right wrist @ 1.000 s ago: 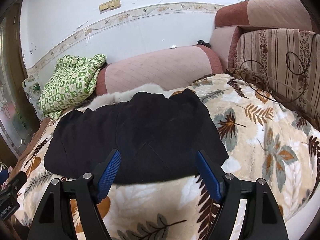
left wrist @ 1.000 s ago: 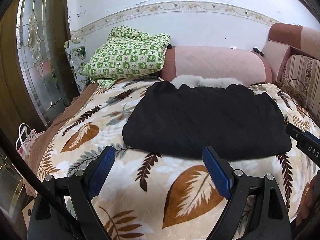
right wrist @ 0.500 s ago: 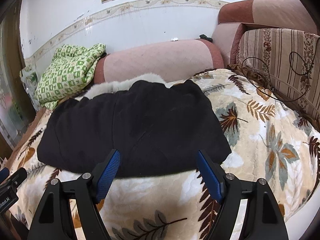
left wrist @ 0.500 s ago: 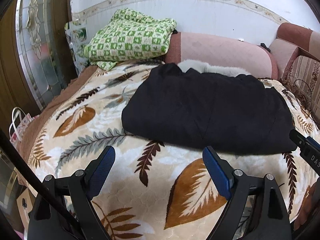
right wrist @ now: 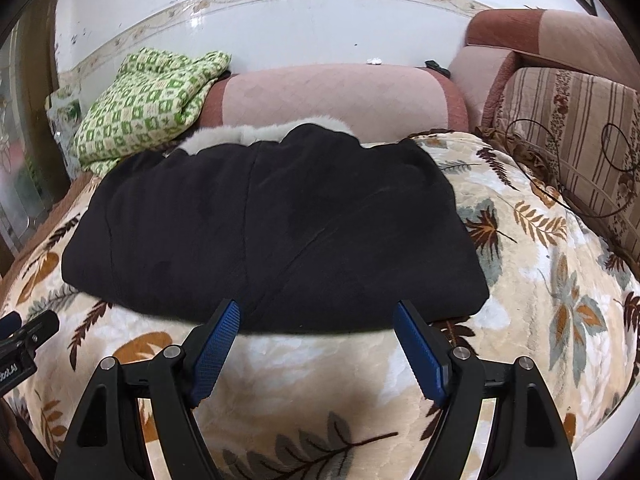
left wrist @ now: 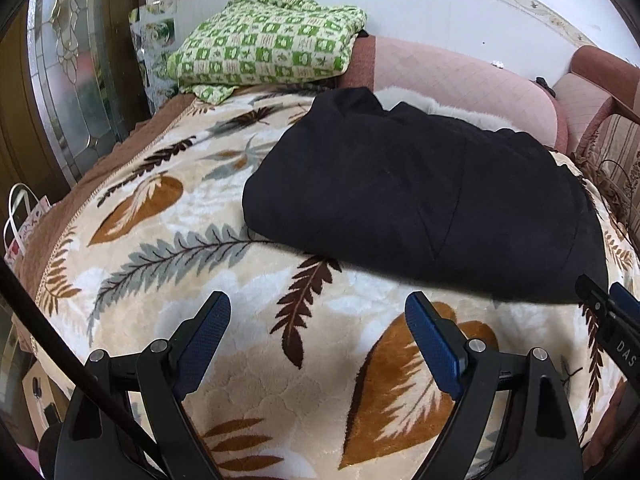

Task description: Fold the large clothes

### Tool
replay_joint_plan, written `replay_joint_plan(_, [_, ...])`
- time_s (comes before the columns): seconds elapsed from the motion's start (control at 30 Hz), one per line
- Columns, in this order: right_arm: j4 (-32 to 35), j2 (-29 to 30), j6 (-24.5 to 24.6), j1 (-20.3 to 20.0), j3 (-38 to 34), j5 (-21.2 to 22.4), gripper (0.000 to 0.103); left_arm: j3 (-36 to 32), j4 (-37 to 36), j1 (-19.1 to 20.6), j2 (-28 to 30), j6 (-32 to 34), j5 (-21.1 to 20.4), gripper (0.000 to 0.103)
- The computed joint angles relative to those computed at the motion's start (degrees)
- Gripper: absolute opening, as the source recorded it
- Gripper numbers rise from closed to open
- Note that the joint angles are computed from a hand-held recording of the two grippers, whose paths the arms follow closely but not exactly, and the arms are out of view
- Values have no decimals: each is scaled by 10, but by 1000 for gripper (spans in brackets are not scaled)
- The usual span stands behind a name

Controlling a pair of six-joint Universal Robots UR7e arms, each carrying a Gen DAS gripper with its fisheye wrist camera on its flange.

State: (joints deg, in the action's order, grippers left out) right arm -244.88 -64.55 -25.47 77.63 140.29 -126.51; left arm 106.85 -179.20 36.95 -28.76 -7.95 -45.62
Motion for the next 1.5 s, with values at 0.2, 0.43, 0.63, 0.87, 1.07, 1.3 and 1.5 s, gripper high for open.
replay_joint_plan(0.2, [14,4,-2,-1,-4,2,83,-7,17,6,4,-9,-1,88])
replay_joint_plan(0.43, [41,-3,13,-6,-2,7,84,-4,-71,-1,24,38,26,88])
replay_joint_plan(0.63, [87,-65,105,-57,28,76,84,-41,-18,21,8,26,-14,88])
replay_joint_plan(0.87, [240,-193,278,-207,77,292,87,-152,72,64,30,45,-53,88])
replay_joint_plan(1.07, [275,-204,331,-281,76,428,89,-264,128,114,67,39,-110,88])
replay_joint_plan(1.3, [285,-175,324,-272,29,453,97,-364,235,187,87,-26,-286,88])
replay_joint_plan(1.5, [295,-147,320,-253,-13,427,103,-436,303,219,124,-26,-386,93])
